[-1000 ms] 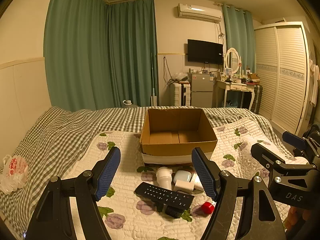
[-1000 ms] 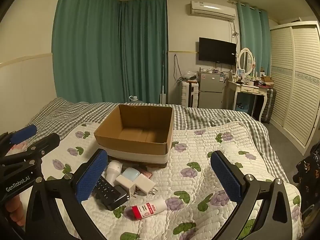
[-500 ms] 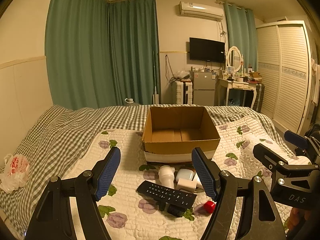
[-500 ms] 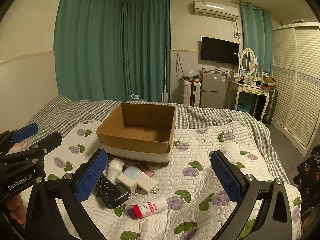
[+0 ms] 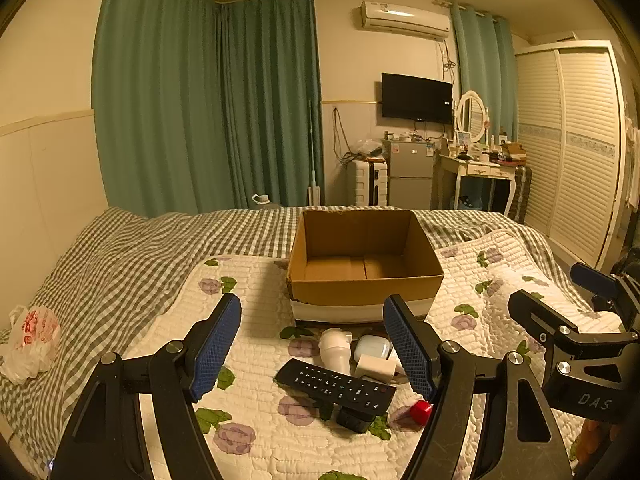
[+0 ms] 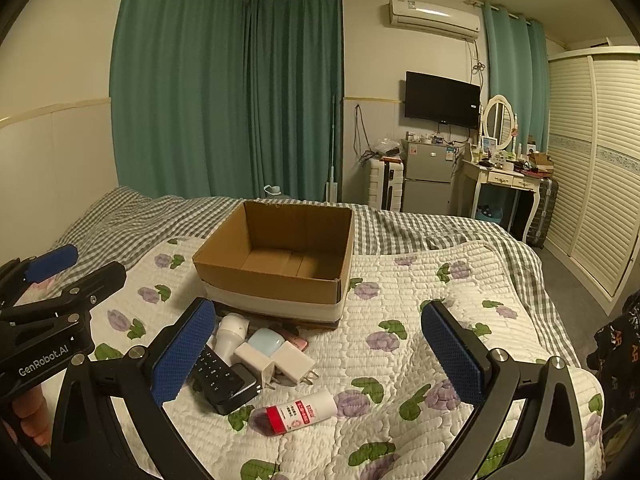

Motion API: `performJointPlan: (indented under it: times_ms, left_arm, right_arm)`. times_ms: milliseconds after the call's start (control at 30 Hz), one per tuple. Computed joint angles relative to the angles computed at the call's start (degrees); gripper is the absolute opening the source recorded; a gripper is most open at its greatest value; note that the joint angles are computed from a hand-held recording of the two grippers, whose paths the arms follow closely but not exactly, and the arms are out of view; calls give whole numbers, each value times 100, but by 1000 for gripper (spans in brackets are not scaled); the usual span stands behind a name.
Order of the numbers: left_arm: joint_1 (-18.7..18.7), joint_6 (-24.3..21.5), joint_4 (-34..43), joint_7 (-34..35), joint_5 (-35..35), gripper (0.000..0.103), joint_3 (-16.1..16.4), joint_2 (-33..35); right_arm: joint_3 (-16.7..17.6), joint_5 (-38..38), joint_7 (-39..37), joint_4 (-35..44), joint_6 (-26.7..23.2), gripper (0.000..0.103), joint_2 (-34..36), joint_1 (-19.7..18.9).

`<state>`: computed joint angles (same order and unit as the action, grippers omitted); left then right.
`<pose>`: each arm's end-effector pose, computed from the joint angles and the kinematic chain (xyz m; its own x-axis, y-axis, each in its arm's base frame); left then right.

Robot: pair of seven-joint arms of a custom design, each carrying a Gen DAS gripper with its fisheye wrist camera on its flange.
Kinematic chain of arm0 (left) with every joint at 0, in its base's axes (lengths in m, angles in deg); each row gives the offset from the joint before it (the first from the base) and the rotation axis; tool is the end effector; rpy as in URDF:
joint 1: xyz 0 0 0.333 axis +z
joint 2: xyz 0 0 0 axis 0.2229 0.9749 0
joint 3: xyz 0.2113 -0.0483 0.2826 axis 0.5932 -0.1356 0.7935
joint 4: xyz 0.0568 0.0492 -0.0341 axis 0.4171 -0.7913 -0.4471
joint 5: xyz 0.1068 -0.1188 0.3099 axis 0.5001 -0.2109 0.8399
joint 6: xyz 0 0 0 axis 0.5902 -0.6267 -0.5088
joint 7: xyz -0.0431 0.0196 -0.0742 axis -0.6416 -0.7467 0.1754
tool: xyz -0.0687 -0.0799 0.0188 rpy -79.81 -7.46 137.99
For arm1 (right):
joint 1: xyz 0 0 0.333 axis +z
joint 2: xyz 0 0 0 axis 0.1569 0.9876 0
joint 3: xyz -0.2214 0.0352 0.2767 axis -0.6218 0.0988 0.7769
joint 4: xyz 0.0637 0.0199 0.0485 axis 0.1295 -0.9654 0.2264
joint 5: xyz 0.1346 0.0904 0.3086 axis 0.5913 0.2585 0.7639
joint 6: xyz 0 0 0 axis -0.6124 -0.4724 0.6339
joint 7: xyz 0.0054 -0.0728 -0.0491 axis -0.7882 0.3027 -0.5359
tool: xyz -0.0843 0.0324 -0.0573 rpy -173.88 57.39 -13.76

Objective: Organize rigid objects

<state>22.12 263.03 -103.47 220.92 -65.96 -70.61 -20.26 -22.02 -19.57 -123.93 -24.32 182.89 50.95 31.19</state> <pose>0.6506 -0.0584 0.5941 -0.3887 -0.9200 -0.0498 -0.3699 0.2054 -0.9061 0.5813 0.2399 0.5672 -0.2771 -0.9608 -0.0019 -0.3938 0.1154 -0.9119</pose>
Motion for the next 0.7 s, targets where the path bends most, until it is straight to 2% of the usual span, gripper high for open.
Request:
performJointPlan:
  times_ms: [700]
  left_arm:
    - [35,101,-85,81,-65,76,-81,7]
  right_arm:
    - [-1,-2,-2,-5,4,103,11,2]
